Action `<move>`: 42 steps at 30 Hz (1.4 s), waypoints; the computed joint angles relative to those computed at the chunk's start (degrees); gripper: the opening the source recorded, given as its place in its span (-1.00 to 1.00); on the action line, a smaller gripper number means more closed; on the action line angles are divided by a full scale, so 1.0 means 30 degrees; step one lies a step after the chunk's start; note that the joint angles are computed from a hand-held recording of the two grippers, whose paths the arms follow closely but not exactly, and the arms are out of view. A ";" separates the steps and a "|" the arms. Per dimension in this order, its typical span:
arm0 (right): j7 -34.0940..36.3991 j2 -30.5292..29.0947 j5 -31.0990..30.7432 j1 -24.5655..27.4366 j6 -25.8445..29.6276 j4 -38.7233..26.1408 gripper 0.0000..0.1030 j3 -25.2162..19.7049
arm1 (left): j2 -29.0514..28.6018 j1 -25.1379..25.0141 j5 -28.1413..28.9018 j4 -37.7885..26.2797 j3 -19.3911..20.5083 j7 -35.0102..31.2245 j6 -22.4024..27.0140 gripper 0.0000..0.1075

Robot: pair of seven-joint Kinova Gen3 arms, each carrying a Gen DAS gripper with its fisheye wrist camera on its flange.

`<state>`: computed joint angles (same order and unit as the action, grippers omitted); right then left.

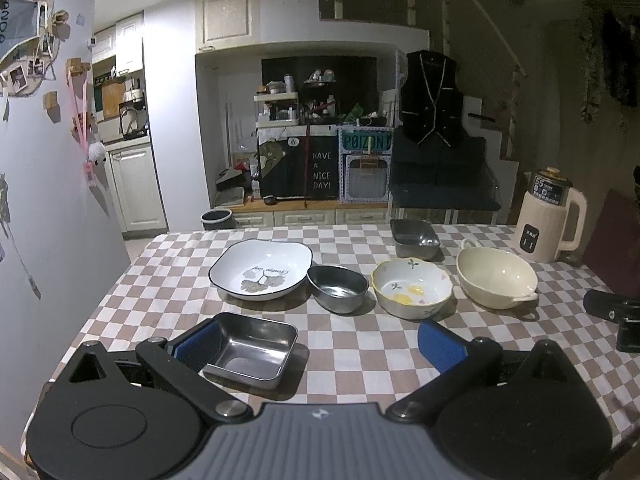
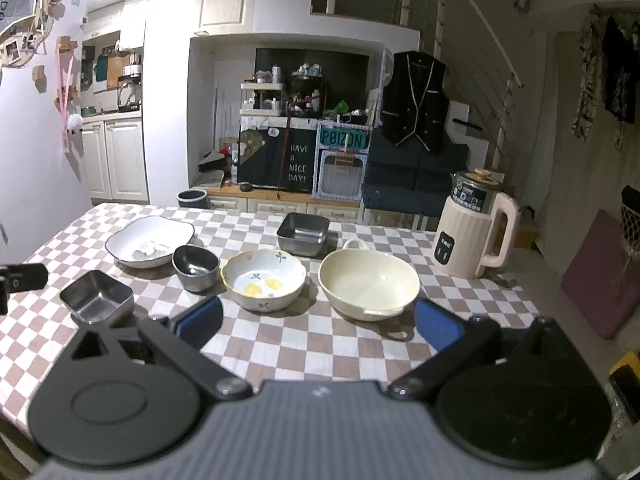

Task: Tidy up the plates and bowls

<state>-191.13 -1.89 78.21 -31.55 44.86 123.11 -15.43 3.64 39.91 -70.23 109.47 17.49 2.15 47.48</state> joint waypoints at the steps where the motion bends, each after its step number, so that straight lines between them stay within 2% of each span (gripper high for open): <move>1: 0.0163 0.0133 -0.0119 0.0079 -0.0156 -0.0149 1.00 0.0098 | 0.0084 -0.0095 0.0071 -0.0082 -0.0071 -0.0105 -0.0100 0.92; 3: 0.0449 0.0452 -0.0236 0.0899 -0.0526 -0.0460 1.00 -0.0366 | 0.0311 -0.0241 0.0195 -0.0288 -0.0234 -0.0410 -0.0280 0.92; 7: 0.1667 0.1266 -0.0912 0.4140 -0.1307 -0.1456 1.00 -0.2867 | 0.0922 -0.0584 0.1089 -0.1060 -0.0774 -0.1502 -0.0592 0.92; 13: 0.3694 0.2446 -0.2105 0.6060 -0.2571 -0.3122 1.00 -0.3693 | 0.1803 -0.1004 0.2291 -0.2249 -0.1885 -0.2647 -0.0805 0.92; 16: 0.4843 0.2896 -0.2822 0.5897 -0.3733 -0.3904 1.00 -0.2721 | 0.1988 -0.1259 0.2816 -0.2651 -0.2387 -0.3037 -0.1238 0.92; 18: 0.5013 0.3331 -0.2542 0.5628 -0.4234 -0.4401 1.00 -0.2092 | 0.2076 -0.1495 0.3003 -0.2861 -0.2683 -0.3403 -0.1791 0.92; 23: 0.6067 0.4159 -0.2427 0.3268 -0.7044 -0.5653 1.00 0.1963 | 0.2501 -0.1997 0.3071 -0.3763 -0.3376 -0.5019 -0.2836 0.92; 26: 0.7035 0.5028 -0.3128 0.1954 -0.8767 -0.6841 1.00 0.4334 | 0.2728 -0.2013 0.1729 -0.4047 -0.4091 -0.4770 -0.3671 0.92; 28: 0.8536 0.5789 -0.4638 0.2187 -0.9649 -0.7976 1.00 0.4559 | 0.2990 -0.2087 0.0801 -0.4334 -0.4457 -0.4613 -0.4020 0.92; 32: 1.1643 0.7654 -0.7712 0.5408 -1.1243 -1.0295 1.00 0.1711 | 0.3799 -0.2798 -0.0023 -0.5246 -0.5235 -0.4918 -0.5360 0.92; 34: 1.3196 0.8916 -0.9014 0.6779 -1.1086 -1.1846 1.00 -0.0058 | 0.4308 -0.3257 0.0022 -0.5748 -0.5682 -0.5383 -0.6277 0.92; 36: 1.4750 1.0107 -0.9952 0.7740 -1.0700 -1.3299 1.00 -0.1522 | 0.4964 -0.3975 0.1025 -0.6500 -0.5980 -0.6820 -0.7263 0.92; 38: 1.6303 1.1465 -1.0950 0.8390 -0.9748 -1.5068 1.00 -0.2951 | 0.5676 -0.5595 0.1807 -0.7301 -0.4935 -0.8373 -0.7676 0.92; 42: 1.9410 1.4680 -1.2983 1.0094 -0.8346 -1.8608 1.00 -0.6479 | 0.7085 -0.9134 0.3304 -0.8771 -0.1717 -1.1480 -0.7941 0.92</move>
<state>-132.90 42.16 39.27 -1.27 19.82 67.28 -34.87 24.90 12.51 -60.32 83.16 12.34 -32.29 23.66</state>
